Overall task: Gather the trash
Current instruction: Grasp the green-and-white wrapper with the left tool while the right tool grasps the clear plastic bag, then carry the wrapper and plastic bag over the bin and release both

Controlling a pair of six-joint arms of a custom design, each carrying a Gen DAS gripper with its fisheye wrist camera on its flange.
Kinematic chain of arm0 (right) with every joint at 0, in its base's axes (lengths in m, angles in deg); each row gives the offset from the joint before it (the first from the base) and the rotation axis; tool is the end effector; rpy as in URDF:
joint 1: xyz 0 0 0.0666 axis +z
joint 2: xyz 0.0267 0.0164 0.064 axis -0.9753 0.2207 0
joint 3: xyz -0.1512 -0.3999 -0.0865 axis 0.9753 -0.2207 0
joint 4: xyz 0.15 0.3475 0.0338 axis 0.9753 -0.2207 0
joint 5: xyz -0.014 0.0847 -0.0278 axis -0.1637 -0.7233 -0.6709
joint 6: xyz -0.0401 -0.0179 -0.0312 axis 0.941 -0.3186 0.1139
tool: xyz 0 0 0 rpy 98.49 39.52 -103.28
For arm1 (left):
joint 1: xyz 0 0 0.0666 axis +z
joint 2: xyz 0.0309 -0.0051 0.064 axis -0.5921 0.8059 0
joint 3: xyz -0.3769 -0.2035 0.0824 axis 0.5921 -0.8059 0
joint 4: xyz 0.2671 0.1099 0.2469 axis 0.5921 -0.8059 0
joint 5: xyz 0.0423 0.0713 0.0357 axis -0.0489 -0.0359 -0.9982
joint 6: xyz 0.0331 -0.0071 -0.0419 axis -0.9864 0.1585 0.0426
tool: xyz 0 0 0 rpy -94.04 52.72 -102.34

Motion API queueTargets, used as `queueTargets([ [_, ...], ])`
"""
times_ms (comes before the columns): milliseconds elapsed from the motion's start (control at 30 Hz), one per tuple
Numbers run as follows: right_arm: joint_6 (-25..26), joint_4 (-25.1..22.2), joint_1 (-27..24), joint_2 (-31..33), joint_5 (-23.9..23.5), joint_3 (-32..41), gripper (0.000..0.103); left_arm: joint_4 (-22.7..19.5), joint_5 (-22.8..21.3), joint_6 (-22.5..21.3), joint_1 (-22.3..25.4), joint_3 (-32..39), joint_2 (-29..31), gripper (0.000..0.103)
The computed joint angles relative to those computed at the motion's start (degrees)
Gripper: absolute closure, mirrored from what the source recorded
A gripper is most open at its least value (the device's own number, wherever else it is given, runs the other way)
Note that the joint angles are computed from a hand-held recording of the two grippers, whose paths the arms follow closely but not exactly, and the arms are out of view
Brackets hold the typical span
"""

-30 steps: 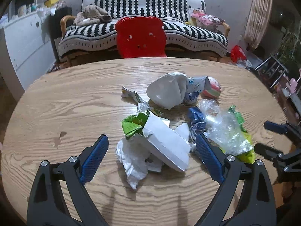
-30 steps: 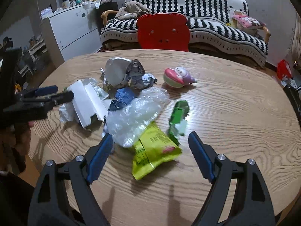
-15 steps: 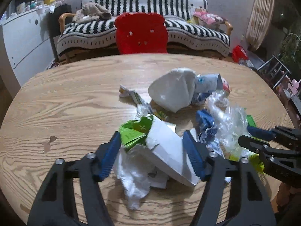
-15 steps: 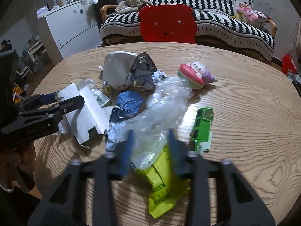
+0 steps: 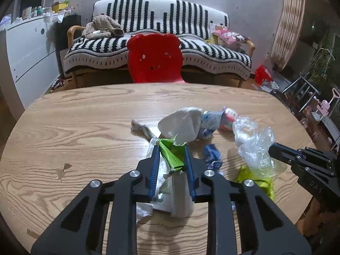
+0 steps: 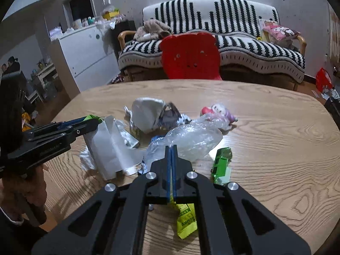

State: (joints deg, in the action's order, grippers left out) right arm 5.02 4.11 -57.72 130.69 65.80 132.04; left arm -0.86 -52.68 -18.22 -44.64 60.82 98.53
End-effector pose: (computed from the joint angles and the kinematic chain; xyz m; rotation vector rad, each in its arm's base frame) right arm 0.6411 0.2369 0.4775 -0.5759 2.2501 0.4618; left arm 0.6141 -0.0858 0.4884 -0.2289 2.2872 -0.0766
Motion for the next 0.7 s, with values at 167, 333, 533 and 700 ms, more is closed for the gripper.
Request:
queueTargets([
  [167, -0.5, 1.3, -1.1, -1.9, -0.4, -1.5, 0.101, -0.6, 0.1, -0.6, -0.9, 1.6, 0.1, 0.091],
  [333, -1.0, 2.1, -2.3, -3.8, -0.5, -3.1, 0.101, -1.1, -1.0, -1.9, -2.2, 3.0, 0.4, 0.092],
  [533, -1.3, 2.6, -4.1, -5.6, -1.0, -4.4, 0.101, -1.3, -1.7, -2.4, -4.1, 4.4, 0.6, 0.092],
  [700, -1.2, 3.0, -6.3, -7.9, -0.5, -7.0, 0.101, -2.4, -1.8, -2.6, -6.2, 7.4, 2.1, 0.092],
])
